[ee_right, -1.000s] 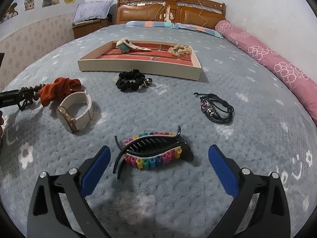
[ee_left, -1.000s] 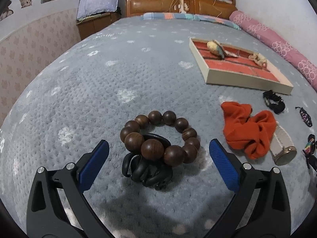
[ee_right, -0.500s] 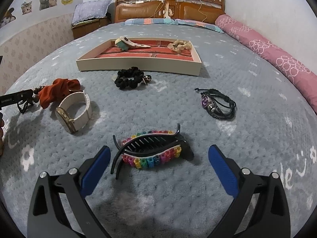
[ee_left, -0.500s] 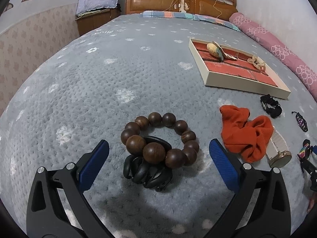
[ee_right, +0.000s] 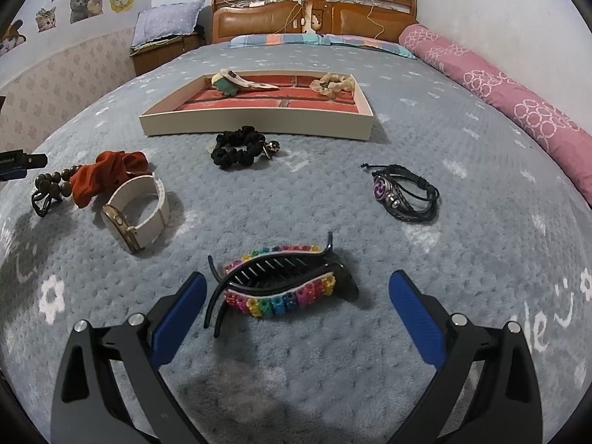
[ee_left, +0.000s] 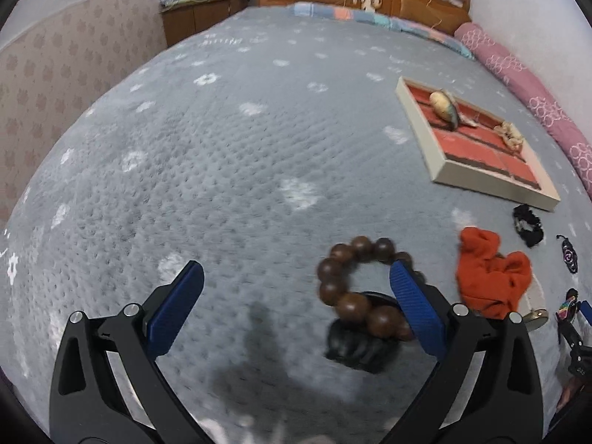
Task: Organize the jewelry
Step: 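Grasp the rainbow claw clip with the right tool while the left tool grasps the wooden bead bracelet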
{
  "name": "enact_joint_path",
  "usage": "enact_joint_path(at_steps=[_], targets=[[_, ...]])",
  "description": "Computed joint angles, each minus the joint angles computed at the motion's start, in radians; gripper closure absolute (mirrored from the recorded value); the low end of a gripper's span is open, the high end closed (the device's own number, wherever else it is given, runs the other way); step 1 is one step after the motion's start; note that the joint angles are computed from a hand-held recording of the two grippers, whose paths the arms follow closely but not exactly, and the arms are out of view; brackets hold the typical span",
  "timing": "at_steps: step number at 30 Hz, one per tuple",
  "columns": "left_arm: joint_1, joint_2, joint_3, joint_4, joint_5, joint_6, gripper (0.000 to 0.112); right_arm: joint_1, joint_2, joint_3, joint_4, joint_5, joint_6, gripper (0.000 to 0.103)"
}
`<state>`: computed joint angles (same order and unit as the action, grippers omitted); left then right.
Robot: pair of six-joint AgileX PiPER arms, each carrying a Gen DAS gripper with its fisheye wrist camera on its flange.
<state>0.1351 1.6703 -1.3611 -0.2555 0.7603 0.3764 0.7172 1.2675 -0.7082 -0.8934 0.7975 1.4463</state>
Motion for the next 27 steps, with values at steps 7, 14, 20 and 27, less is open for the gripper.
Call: enact_joint_path(at_steps=[7,14,20,27], targets=[[-0.009,0.105,-0.107,0.020,0.093,0.009,0.024,0.016,0.028,-0.030,0.008,0.028,-0.012,0.006],[-0.038,0.180,-0.205,0.002,0.214,0.022,0.031,0.015,0.054,-0.056,0.037,0.034,-0.036,0.006],[-0.054,0.205,-0.206,-0.029,0.226,0.018,0.045,0.021,0.060,-0.058,0.034,0.039,-0.030,0.007],[-0.020,0.220,-0.231,-0.140,0.306,0.057,0.072,-0.001,0.067,-0.054,0.064,0.016,-0.053,0.023]])
